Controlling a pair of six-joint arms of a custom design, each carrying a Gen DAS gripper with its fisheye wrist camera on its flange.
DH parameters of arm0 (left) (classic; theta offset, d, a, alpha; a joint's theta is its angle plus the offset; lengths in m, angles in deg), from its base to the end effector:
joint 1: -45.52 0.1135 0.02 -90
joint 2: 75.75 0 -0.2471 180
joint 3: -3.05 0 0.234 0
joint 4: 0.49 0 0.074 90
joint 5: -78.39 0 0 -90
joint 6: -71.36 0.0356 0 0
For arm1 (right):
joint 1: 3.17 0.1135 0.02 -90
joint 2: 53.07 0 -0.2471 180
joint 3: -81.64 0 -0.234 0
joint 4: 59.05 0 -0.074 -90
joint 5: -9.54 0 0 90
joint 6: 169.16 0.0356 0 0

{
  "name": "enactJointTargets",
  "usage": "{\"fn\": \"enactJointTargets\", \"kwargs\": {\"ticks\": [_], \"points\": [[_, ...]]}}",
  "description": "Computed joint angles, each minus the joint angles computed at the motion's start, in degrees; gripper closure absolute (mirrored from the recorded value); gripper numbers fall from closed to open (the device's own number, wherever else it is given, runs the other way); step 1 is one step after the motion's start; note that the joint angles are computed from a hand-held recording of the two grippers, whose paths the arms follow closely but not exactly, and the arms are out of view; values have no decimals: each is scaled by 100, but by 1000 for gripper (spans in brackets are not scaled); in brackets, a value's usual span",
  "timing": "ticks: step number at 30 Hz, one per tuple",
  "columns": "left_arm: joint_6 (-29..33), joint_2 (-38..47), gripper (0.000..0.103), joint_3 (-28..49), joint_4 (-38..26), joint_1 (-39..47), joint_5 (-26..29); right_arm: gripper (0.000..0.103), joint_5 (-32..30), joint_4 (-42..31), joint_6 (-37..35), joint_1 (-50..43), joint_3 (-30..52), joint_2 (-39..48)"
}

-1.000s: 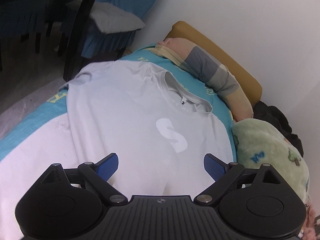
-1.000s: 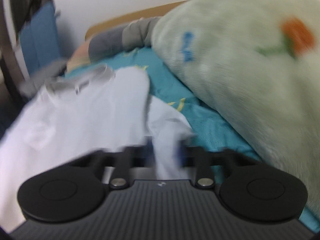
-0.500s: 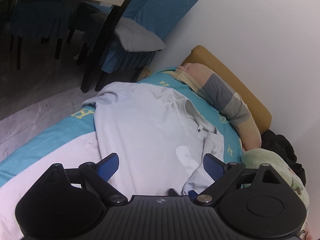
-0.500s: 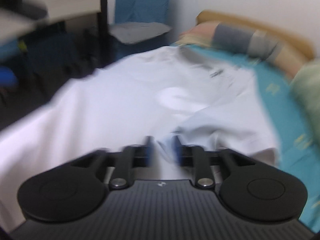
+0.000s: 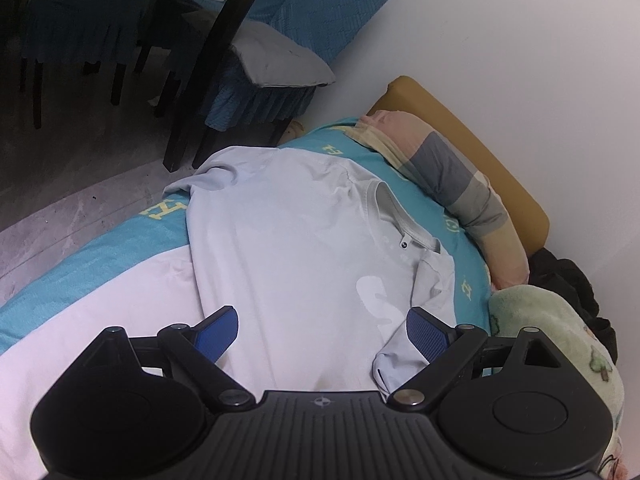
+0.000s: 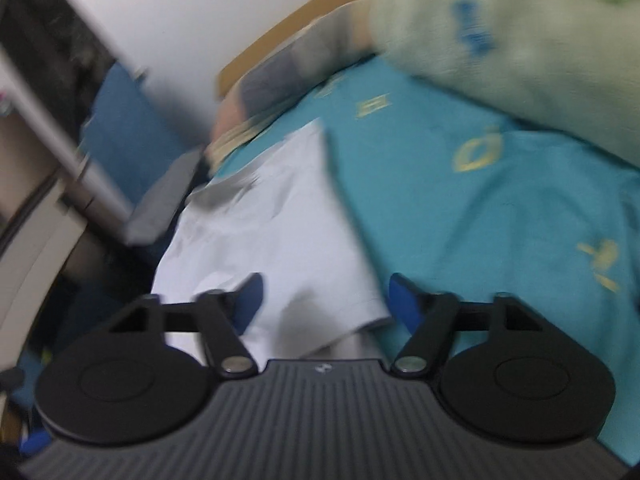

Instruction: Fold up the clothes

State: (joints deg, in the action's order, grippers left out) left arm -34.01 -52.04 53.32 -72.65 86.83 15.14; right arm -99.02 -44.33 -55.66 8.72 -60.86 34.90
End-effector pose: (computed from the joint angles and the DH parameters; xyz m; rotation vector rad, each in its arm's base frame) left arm 0.0685 0.0388 0.2419 -0.8845 2.1044 -0.3183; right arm 0.2400 0.0621 0.1170 0.0400 2.2451 0.6967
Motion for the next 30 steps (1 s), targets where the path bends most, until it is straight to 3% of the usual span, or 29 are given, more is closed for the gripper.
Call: {"fn": "enactJointTargets", "kwargs": {"ticks": [1, 3, 6, 9, 13, 16, 18, 19, 20, 22, 24, 27, 29, 30], "points": [[-51, -34, 10, -30, 24, -110, -117, 91, 401, -570, -408, 255, 222, -178], [-224, -80, 10, -96, 107, -432, -408, 97, 726, -1159, -850, 384, 544, -627], [-639, -68, 10, -195, 316, -1168, -924, 98, 843, -1937, -1506, -32, 1177, -1199], [-1054, -142, 10, -288, 489, -2127, -1606, 98, 983, -2529, -2318, -658, 2126, -1153], [-1329, -203, 10, -388, 625, -3103, -2314, 97, 1702, -2319, -3285, -1395, 3323, -362], [-1382, -224, 11, -454, 653, -3517, -2681, 95, 2059, -2136, -3246, -1912, 3994, 306], [-1423, -182, 11, -483, 676, -3631, -2739, 92, 1810, -2381, -2872, -2338, 4324, 560], [-1485, -149, 11, -493, 700, -3754, -2818, 81, 1378, -2400, -2569, -2574, 4193, 497], [-1475, -120, 11, -494, 711, -3794, -2844, 53, 810, -2298, -2223, -2833, 3906, 357], [-1458, -102, 11, -477, 698, -3894, -2902, 18, -364, -2067, -1554, -3388, 3385, 139], [-1531, -157, 11, -454, 629, -4103, -3013, 20, -1280, -1370, -1255, -3788, 2306, -404], [-1569, -282, 11, -426, 466, -4220, -3011, 19, -2320, -1156, -1349, -4178, 984, -1081], [-1590, -356, 11, -408, 349, -4290, -3012, 19, -2547, -1377, -1740, -4188, 472, -1082], [-1589, -393, 11, -404, 299, -4314, -3018, 19, -2331, -1382, -1934, -4035, 299, -925]]}}
